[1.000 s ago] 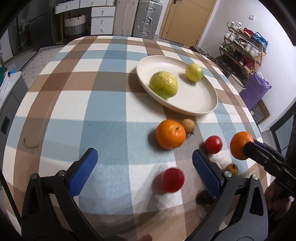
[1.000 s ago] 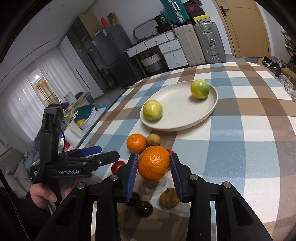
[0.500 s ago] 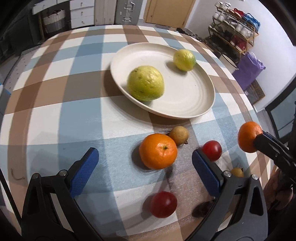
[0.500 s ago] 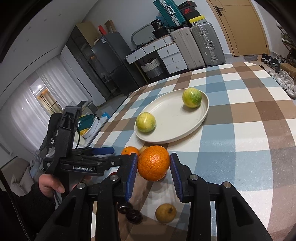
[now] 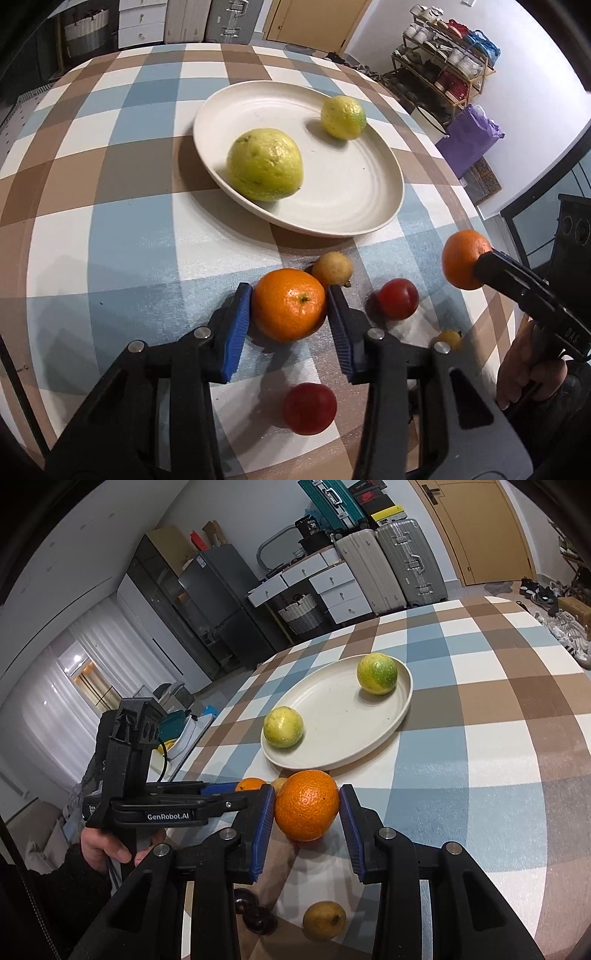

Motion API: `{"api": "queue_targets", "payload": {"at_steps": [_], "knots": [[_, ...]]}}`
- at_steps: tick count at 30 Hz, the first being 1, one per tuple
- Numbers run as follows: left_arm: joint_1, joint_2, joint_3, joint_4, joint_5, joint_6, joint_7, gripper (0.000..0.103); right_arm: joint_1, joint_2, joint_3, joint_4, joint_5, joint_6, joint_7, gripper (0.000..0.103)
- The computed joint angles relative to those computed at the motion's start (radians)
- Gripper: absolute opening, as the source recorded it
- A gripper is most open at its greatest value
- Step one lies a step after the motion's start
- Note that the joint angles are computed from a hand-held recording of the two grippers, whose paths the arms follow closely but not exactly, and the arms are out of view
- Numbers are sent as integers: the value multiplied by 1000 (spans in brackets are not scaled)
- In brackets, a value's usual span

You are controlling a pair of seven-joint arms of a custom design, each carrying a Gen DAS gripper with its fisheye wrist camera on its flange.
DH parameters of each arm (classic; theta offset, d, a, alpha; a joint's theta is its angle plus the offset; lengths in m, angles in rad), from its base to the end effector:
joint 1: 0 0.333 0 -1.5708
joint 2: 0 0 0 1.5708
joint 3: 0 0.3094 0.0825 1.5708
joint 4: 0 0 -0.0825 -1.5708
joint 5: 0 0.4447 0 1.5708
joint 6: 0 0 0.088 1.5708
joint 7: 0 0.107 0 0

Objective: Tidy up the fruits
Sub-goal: 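Carry both oranges onto the cream plate and open both grippers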

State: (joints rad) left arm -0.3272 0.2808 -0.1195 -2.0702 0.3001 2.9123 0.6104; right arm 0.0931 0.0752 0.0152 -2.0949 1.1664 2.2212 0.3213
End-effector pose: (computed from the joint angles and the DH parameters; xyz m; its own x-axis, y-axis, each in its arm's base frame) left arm 0.5963 -0.3032 0.3094 0.1652 -0.9339 0.3171 -0.8466 -0.2992 -0.4401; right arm 0.6167 0.0965 0.3662 0.6543 -0.5846 -0.4798 -0.7164 -0.2758 -0.6409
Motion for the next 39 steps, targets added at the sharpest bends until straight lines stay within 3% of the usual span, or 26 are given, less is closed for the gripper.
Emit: {"api": "queue_targets", "payload": {"at_steps": [7, 17, 22, 27, 39], "knots": [[-2, -51, 17, -48, 34, 27, -42, 38, 4, 9, 6, 19, -4, -1, 1, 36], [52, -99, 2, -47, 46, 58, -26, 38, 9, 69, 28, 121, -7, -19, 19, 36], [94, -67, -26, 21, -31, 45, 76, 38, 9, 115, 48, 193, -11, -17, 22, 36], [104, -5, -19, 126, -67, 8, 155, 38, 4, 181, 71, 287, -22, -4, 55, 36], [171, 227, -60, 421, -254, -75, 378, 38, -15, 395, 136, 560, -152, 21, 209, 36]]}}
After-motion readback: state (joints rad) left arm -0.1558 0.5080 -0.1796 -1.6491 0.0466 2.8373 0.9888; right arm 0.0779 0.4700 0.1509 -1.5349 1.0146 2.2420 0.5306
